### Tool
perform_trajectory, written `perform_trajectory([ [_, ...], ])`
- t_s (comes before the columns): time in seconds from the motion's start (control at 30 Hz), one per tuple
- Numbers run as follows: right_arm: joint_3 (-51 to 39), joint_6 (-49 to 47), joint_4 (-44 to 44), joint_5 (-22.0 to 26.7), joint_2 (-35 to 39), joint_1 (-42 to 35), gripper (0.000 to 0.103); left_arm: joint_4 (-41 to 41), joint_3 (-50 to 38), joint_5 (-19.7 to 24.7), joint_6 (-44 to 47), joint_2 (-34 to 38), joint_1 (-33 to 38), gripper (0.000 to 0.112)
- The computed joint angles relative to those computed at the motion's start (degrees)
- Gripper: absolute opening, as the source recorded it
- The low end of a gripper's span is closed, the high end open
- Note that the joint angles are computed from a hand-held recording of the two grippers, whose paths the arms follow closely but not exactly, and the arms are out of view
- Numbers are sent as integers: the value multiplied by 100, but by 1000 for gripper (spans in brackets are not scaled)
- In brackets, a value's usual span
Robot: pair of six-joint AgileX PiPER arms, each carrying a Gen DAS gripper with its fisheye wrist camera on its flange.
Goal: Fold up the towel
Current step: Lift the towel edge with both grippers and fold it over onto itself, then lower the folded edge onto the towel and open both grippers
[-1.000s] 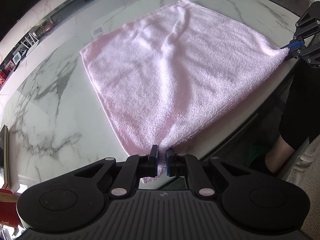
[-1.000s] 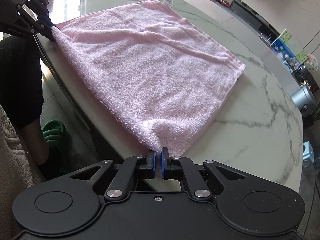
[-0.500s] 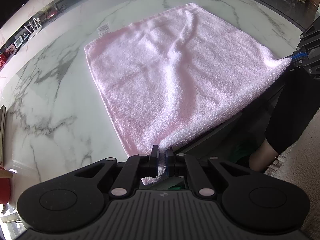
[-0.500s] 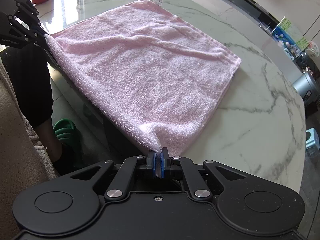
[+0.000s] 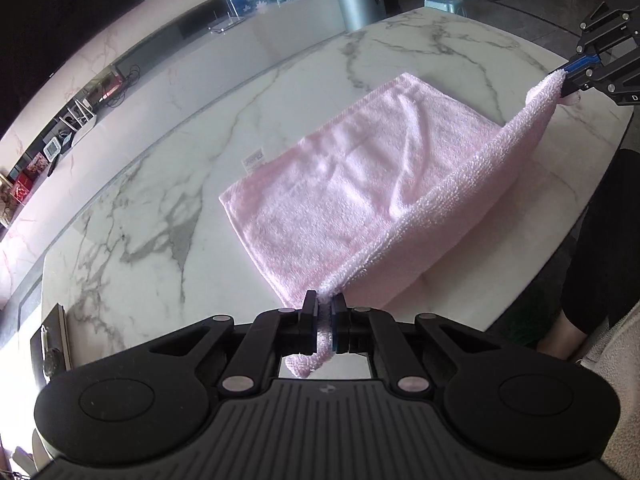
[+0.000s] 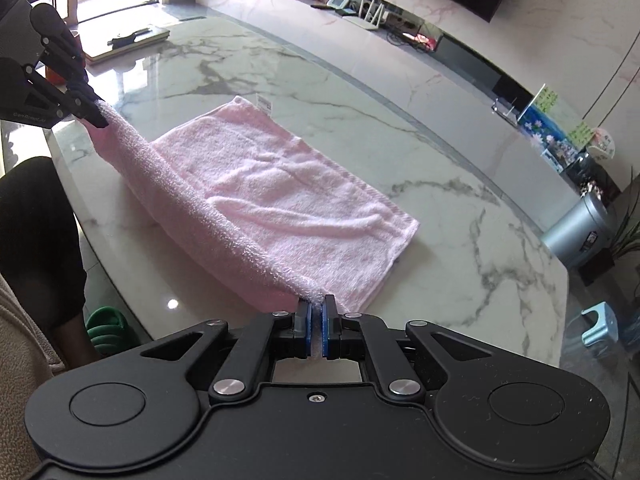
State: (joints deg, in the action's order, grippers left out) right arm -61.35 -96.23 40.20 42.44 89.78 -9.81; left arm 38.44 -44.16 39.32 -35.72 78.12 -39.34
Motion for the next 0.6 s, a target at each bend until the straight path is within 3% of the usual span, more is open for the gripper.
perform_trajectory([
  [0.17,-1081,537,-532,30,587,394,3,-161,-813,-63,1100,421,625,5],
  [0.3,-2240,1138,-1097,388,1319,645,3,-371,-1489,-121,1987,981,1062,5],
  [0.37,-2913,1399,-1343,703,1757,743,3,-633,-1909,-145,2572,1368,1304,5],
  [0.6,-6405,2722,-2118,2563,4012,1026,3,-1303,-3228,-64,3948,2776,1946,5],
])
